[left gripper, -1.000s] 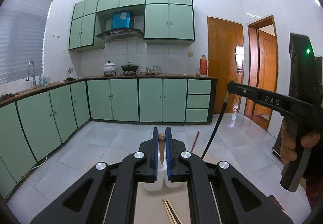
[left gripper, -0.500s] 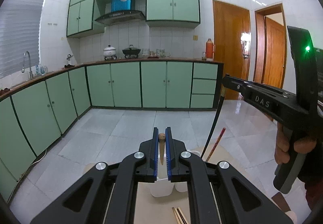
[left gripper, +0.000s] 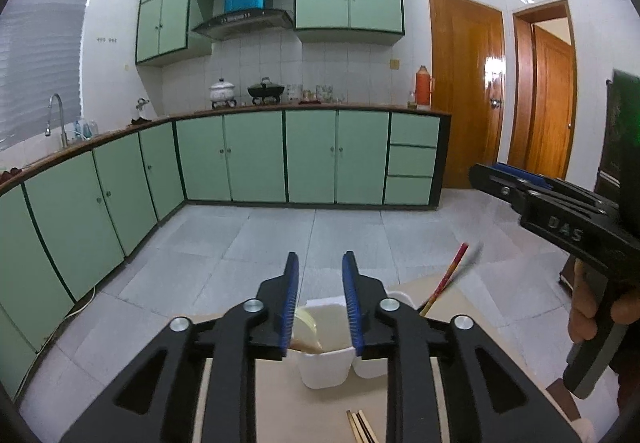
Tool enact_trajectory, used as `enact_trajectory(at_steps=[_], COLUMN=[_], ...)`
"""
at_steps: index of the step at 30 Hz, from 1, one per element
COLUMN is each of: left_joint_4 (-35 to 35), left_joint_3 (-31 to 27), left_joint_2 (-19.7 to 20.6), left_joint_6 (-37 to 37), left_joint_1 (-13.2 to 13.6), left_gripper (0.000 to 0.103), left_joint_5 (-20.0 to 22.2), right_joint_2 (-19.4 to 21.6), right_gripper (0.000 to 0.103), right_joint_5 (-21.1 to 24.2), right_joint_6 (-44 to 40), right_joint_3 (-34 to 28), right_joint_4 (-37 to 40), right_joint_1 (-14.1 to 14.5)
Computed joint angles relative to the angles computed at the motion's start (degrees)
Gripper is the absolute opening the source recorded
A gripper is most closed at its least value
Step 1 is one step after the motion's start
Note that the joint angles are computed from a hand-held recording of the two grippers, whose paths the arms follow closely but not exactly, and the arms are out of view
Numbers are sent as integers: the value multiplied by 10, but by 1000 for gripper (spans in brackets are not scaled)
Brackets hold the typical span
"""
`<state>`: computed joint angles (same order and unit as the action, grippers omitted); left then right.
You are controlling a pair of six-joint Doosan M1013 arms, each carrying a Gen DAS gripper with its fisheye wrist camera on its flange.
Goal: Organize utensils
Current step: 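Withdraw both open tools toward the remaining chopsticks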
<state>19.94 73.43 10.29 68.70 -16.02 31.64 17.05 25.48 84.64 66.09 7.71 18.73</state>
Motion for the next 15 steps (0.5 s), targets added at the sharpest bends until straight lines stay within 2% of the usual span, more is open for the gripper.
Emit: enact_trajectory(at_steps=[2,4,6,9,12,15], left_joint_4=[23,52,82,132,139,121], left_joint_3=[10,28,50,91,132,170], left_joint_2=[-11,-27,-45,-73,-98,-117], left_joint_6=[-22,-49,-80,-131,-148,-154], left_joint_1=[-2,-6,-11,-20,-29,-35], left_gripper=[35,45,49,62,66,70], left_joint_5=[-11,-24,-32,-40,-35,-25], right_joint_2=[-17,-38,-57,-91,-125,-144], right_gripper=[47,56,68,81,89,90], right_joint_5=[-17,-33,-48,-73,-81,-69], right_joint_6=[10,31,65,119,176,165], right_joint_3=[21,49,78,134,193,229], right_joint_4=[-6,-22,-55,-106,-146,-115], right_joint_1=[-2,-3,-2,3,11,15])
